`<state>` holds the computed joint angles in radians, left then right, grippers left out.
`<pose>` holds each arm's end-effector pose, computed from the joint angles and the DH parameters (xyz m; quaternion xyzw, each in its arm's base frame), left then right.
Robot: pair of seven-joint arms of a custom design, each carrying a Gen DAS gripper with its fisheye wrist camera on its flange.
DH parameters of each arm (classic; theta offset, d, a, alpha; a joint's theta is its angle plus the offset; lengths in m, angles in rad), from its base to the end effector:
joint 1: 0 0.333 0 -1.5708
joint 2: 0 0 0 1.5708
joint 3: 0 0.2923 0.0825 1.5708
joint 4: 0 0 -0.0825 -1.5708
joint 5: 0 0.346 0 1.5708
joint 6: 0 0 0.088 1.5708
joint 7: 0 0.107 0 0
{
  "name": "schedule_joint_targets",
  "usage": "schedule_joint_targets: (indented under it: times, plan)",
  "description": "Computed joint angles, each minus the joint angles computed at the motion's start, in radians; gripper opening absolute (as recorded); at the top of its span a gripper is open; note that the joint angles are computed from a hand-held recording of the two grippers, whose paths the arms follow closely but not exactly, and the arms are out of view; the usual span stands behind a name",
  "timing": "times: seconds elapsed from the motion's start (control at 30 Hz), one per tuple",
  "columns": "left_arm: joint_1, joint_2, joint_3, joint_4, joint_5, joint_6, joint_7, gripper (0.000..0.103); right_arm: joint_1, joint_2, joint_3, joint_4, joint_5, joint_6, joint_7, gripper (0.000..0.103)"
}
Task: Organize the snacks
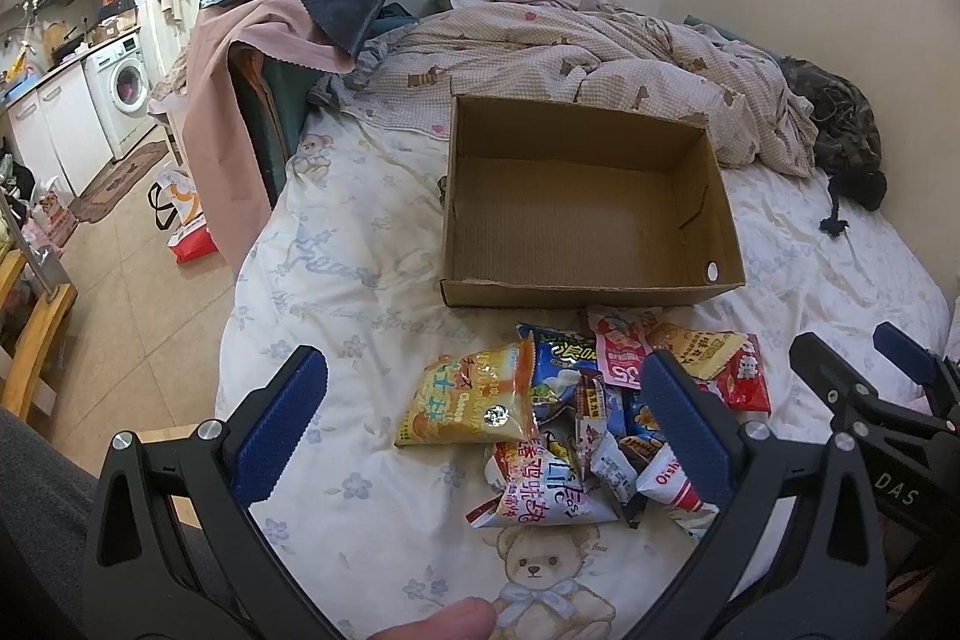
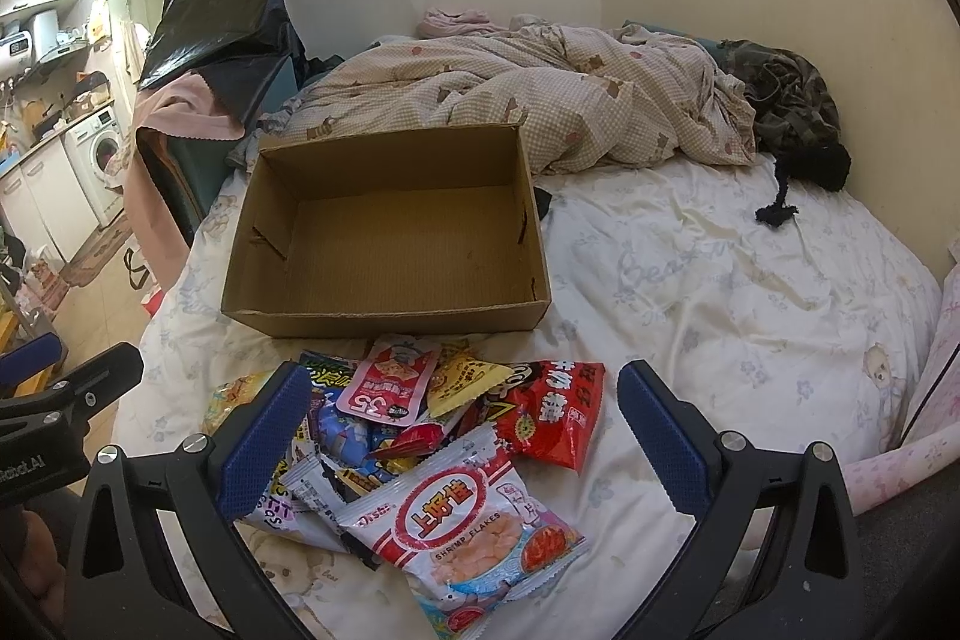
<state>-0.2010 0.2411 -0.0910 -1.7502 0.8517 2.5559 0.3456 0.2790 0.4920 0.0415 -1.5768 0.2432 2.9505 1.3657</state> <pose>0.6007 -0.1866 0.4843 -0.7516 0.5249 -0.2483 0.3129 0.6633 0.1973 0.4570 -0.7249 0.5378 -0.2220 0.3686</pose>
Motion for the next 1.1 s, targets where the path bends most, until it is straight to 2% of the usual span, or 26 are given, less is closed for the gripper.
schedule_joint_targets:
  times: [1.1]
  plan:
    - [0.000, -0.003, -0.003, 0.007, 0.004, -0.021, -0.005, 0.103, 0.009, -0.001, -0.007, -0.005, -0.009, 0.006, 0.008, 0.103]
